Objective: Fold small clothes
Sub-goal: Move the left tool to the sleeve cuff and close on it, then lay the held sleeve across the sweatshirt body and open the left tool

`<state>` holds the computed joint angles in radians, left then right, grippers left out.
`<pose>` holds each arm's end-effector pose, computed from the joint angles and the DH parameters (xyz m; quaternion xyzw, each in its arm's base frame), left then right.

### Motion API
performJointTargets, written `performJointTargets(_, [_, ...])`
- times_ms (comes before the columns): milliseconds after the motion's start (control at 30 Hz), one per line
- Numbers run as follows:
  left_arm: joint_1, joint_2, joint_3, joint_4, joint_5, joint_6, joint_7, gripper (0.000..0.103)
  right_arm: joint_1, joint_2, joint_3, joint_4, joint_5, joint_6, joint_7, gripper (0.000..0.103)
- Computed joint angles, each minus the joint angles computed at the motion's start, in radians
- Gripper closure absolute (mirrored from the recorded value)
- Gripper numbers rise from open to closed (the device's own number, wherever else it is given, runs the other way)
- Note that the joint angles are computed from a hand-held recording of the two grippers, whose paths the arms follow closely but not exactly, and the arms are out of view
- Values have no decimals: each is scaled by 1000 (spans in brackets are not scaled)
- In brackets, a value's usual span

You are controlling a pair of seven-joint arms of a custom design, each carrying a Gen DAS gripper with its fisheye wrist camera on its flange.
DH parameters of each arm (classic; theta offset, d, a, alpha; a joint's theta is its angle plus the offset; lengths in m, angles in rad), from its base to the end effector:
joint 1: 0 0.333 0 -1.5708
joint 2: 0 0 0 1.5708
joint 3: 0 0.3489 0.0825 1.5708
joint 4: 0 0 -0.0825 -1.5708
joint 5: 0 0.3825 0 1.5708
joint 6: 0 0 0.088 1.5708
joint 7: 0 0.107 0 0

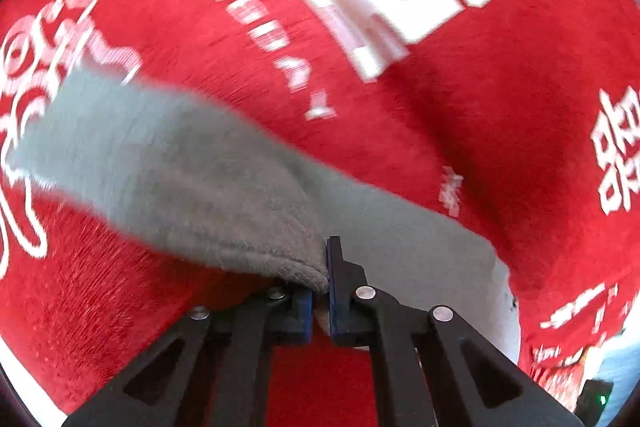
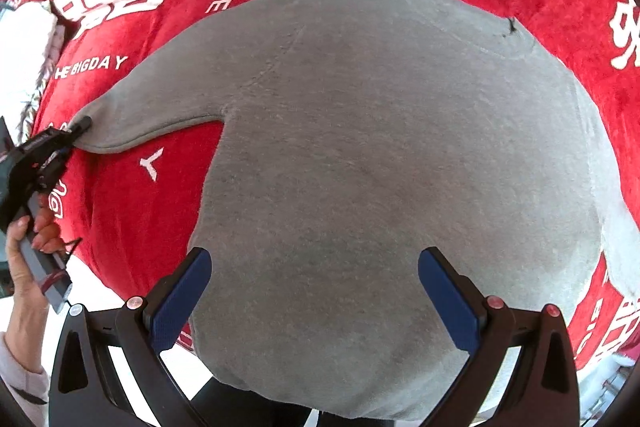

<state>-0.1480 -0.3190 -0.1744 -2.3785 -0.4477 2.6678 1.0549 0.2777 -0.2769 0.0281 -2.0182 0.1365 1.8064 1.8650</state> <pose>0.4554 -0.1463 0.5416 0.8195 -0.4743 0.3212 0.0147 0.4442 0.1538 0.6071 -0.6994 0.7112 0.0405 0.0581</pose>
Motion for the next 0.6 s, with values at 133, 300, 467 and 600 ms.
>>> performJointTargets(133, [-60, 27, 2, 99, -18, 8, 130, 97, -15, -41, -17, -31, 8, 12, 5, 0])
performJointTargets(300, [-137, 156, -36, 294, -67, 20, 271, 97, -45, -84, -42, -67, 3, 32, 16, 0])
performJointTargets(467, [-212, 352, -117, 548, -22, -45, 316, 97, -101, -155, -85, -122, -16, 73, 39, 0])
performJointTargets(600, [-303, 536, -153, 755, 139, -144, 243, 97, -157, -203, -128, -168, -36, 77, 56, 0])
